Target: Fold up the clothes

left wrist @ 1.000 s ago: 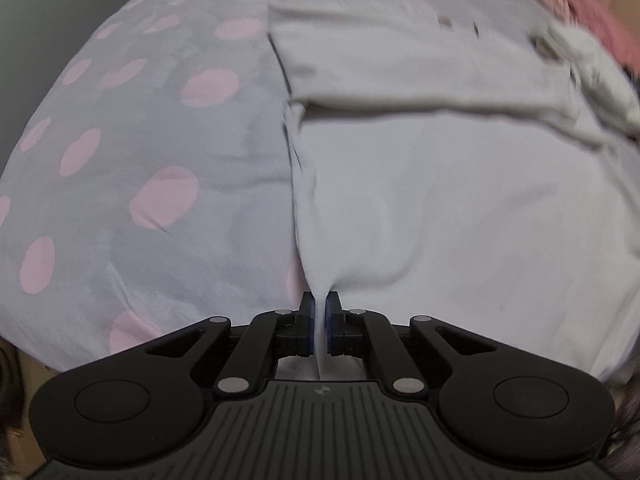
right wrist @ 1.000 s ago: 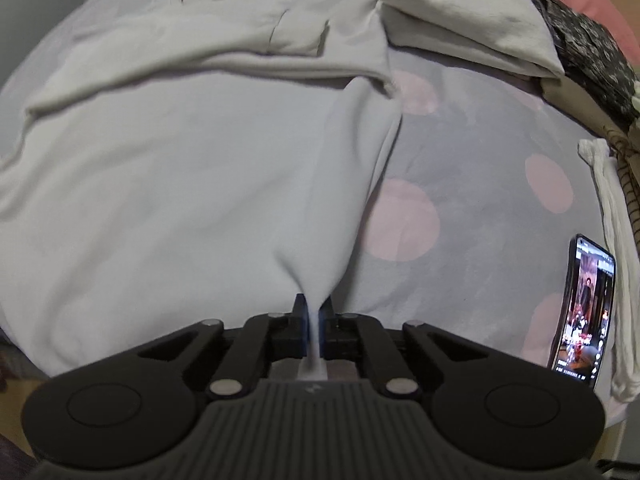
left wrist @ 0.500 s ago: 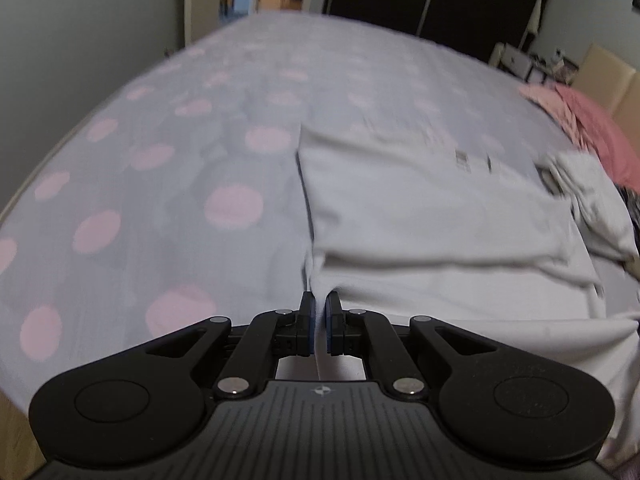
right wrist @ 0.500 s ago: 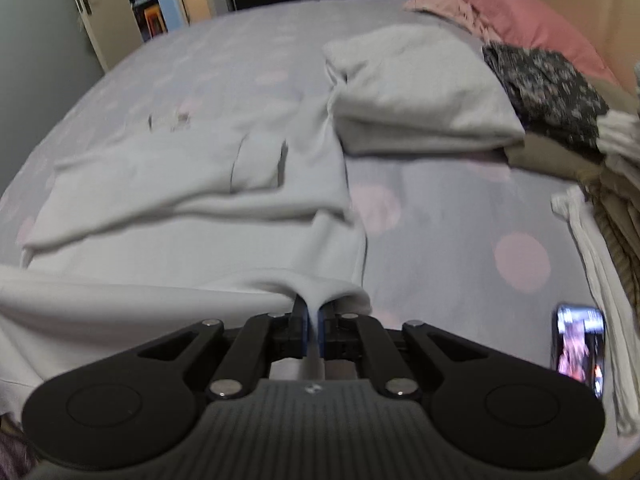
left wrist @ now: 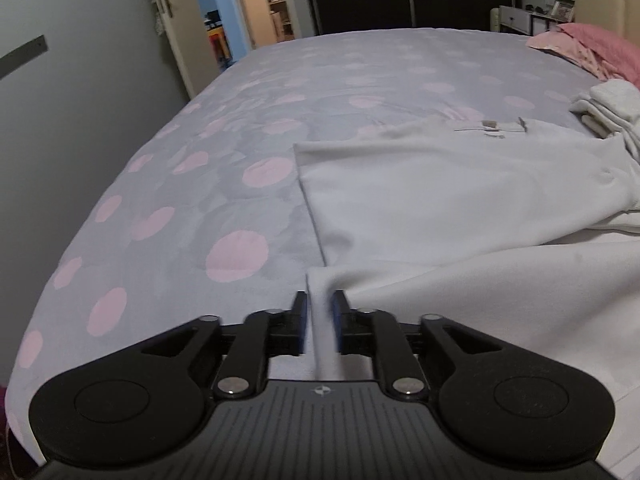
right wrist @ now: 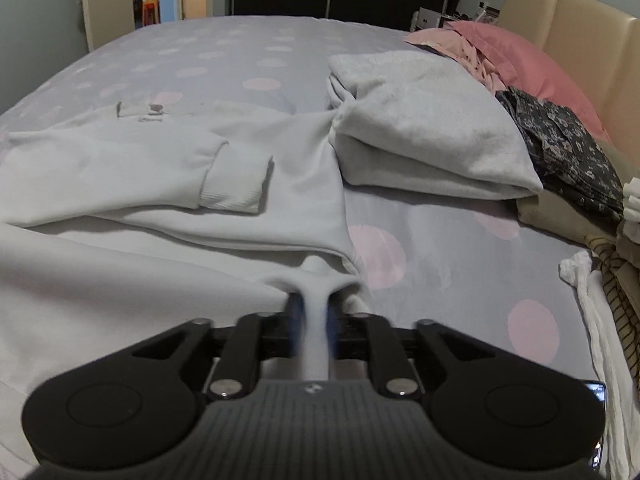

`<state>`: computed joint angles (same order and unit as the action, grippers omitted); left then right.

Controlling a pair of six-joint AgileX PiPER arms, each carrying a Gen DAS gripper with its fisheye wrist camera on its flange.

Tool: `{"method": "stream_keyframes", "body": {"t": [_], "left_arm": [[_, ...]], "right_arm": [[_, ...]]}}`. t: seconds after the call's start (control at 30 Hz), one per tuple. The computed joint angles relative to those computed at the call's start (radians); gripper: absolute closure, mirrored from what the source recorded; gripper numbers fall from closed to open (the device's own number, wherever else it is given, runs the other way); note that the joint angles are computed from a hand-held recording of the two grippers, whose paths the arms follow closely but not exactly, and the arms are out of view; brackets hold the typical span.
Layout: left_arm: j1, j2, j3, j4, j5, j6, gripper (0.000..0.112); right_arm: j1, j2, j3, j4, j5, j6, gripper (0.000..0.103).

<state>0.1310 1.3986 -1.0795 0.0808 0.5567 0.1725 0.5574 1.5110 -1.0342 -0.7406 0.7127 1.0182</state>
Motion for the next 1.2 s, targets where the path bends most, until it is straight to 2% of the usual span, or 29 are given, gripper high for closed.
{"method": "stream_keyframes", "body": {"t": [0.03, 0.1, 0.2, 0.3, 0.37, 0.57, 0.67, 0.73, 0.8, 0.83, 1.03, 1.2], "left_arm": [[-0.008, -0.007, 0.005, 0.033, -0.002, -0.041, 0.092], [-0.015, -0.043, 0.032, 0.057, -0.028, -0.064, 0.092], [-0.035, -0.111, 0.089, 0.073, -0.083, -0.025, 0.087], [-0.065, -0.179, 0.140, 0.045, -0.100, 0.063, 0.083], [-0.109, -0.220, 0.174, 0.101, -0.100, 0.050, 0.082], [-0.221, -0.323, 0.289, 0.128, -0.097, 0.171, 0.082], [-0.270, -0.370, 0.338, 0.050, -0.066, 0.339, 0.081], [-0.316, -0.395, 0.362, 0.005, -0.014, 0.446, 0.080], [-0.380, -0.417, 0.389, 0.011, 0.028, 0.488, 0.077], [-0.420, -0.426, 0.405, 0.033, 0.045, 0.483, 0.072], [-0.695, -0.463, 0.530, 0.346, 0.083, 0.259, 0.068], [-0.817, -0.450, 0.585, 0.549, 0.133, 0.071, 0.067]], "right_arm": [[0.005, -0.003, 0.006, -0.016, 0.003, 0.015, 0.063], [0.034, -0.009, 0.013, -0.070, 0.034, 0.060, 0.055], [0.107, -0.020, 0.032, -0.181, 0.106, 0.137, 0.051], [0.172, -0.034, 0.058, -0.235, 0.133, 0.134, 0.043], [0.225, -0.043, 0.085, -0.271, 0.150, 0.124, 0.043], [0.398, -0.085, 0.193, -0.380, 0.181, 0.057, 0.038], [0.464, -0.107, 0.239, -0.383, 0.173, -0.010, 0.037], [0.494, -0.117, 0.263, -0.369, 0.158, -0.057, 0.032], [0.522, -0.126, 0.285, -0.349, 0.136, -0.110, 0.029], [0.537, -0.128, 0.294, -0.343, 0.131, -0.134, 0.029], [0.656, -0.115, 0.347, -0.394, 0.170, -0.189, 0.027], [0.713, -0.138, 0.377, -0.406, 0.192, -0.222, 0.026]]}}
